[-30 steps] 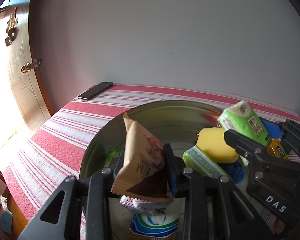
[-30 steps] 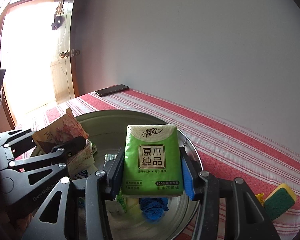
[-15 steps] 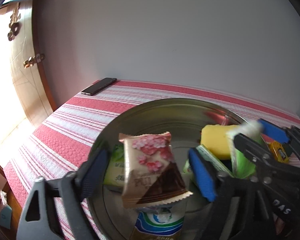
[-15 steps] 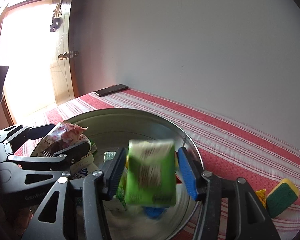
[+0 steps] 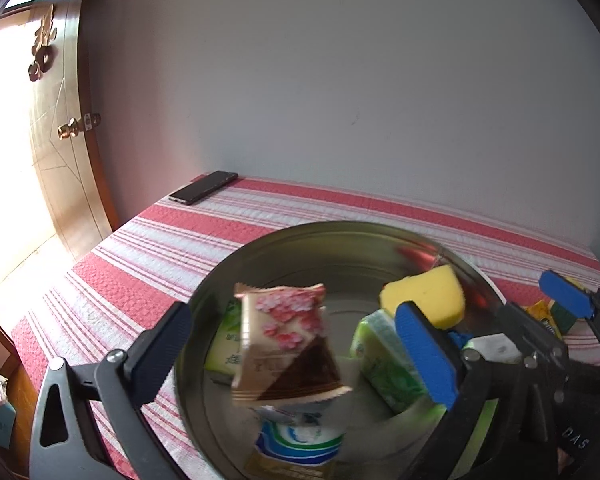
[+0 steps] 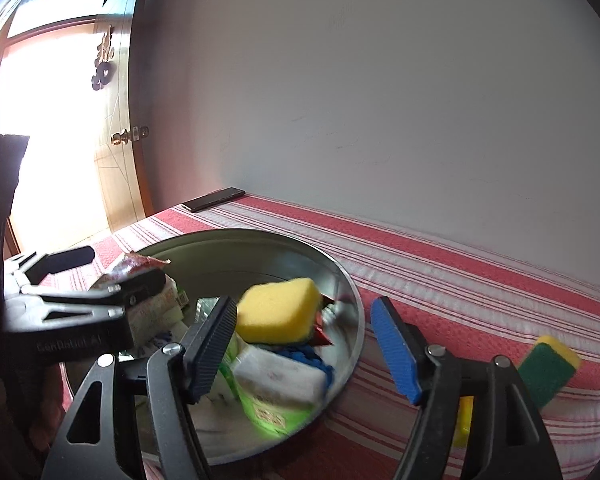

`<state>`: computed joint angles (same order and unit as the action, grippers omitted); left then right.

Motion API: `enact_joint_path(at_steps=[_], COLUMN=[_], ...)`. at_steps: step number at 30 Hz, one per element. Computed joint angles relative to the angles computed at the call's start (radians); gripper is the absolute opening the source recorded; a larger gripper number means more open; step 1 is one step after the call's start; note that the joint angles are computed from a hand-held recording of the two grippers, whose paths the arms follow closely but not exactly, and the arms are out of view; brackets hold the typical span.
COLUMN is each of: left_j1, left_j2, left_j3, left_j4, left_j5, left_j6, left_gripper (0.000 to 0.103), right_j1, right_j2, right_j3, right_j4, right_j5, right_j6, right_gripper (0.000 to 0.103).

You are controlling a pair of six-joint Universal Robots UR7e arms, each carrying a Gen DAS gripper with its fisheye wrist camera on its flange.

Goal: Organize objects
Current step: 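Open both tools to drop the tissue pack and floral pack into the tin, then grasp the green-and-yellow sponge with the right tool while the left tool grasps the yellow snack pack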

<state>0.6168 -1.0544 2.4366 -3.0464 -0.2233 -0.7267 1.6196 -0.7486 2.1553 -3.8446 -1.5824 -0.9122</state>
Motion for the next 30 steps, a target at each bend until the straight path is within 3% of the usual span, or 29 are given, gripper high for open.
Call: enact_joint_path(at_steps=[6, 13, 17, 25, 27, 30], left_j1=[-0.041, -0.066, -0.056, -0.017, -0.014, -0.009], left_j2=[0.105, 0.303, 0.361, 0.397, 0.401, 0.414], left_j3=[-0.053, -0.204, -0.281, -0.362, -0.369, -0.385], left_j4=[-0.097, -0.252, -0.257, -0.187, -0.185, -0.182], left_j5=[-0.014, -0.048, -0.095, -0.123, -0.119, -0.121], left_j6=[0.093, 0.330, 0.382, 0.358, 0.355, 0.351], left_gripper=[0.103, 0.103, 0.103, 0.103, 0.103, 0.103], right_j1=[-0.080, -0.149, -0.162, -0.182, -0.194, -0.215], right_j2=[-0.071, -0.145, -0.170, -0.179, -0.178, -0.190], right_j3=[0.045, 0.006, -0.067, -0.161, -0.157, -0.132], right_j4=[-0.063, -0.056, 0.077, 0.374, 0.390, 0.365], right_j5=[-0.001, -0.103, -0.170, -0.173, -0.157, -0.122], right_j6=[0.013, 0.078, 0.094, 0.148, 0.150, 0.149], right_gripper=[0.072, 0.072, 0.072, 0.072, 0.052, 0.036])
